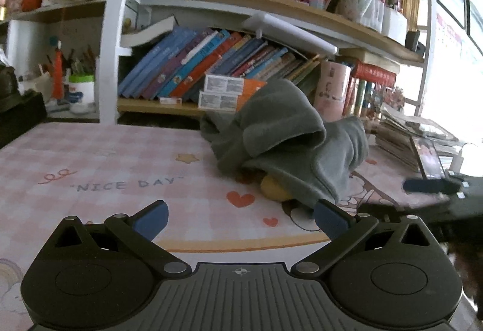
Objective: Fold clothes
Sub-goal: 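Grasp the grey sweatshirt with the left gripper and lift it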
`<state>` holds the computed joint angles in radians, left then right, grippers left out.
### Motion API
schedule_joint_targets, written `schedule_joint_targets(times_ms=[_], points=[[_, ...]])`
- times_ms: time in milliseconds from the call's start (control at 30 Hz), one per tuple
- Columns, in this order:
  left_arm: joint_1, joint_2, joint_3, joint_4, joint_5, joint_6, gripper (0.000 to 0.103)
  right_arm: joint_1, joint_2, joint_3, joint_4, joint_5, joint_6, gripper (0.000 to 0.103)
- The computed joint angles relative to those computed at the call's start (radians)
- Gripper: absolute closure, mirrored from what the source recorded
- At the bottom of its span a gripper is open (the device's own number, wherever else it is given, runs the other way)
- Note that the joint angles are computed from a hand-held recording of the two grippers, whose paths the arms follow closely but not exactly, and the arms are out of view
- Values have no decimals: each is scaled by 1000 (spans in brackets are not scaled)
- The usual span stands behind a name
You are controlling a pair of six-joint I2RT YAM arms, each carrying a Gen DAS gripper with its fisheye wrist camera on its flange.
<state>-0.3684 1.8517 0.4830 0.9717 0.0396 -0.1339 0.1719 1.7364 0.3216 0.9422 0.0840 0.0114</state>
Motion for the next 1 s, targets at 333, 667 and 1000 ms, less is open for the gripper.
schedule_joint_targets(times_ms=[333,667,1000], points=[[-9,52,172,-137,66,36,0,-106,116,210,-103,-112,-61,0],[13,225,528,-405,253,-155,20,-230,198,270,-102,-301,-15,0],[25,431,824,-546,320,-441,23,-283,171,228,-74,-427,46,0]])
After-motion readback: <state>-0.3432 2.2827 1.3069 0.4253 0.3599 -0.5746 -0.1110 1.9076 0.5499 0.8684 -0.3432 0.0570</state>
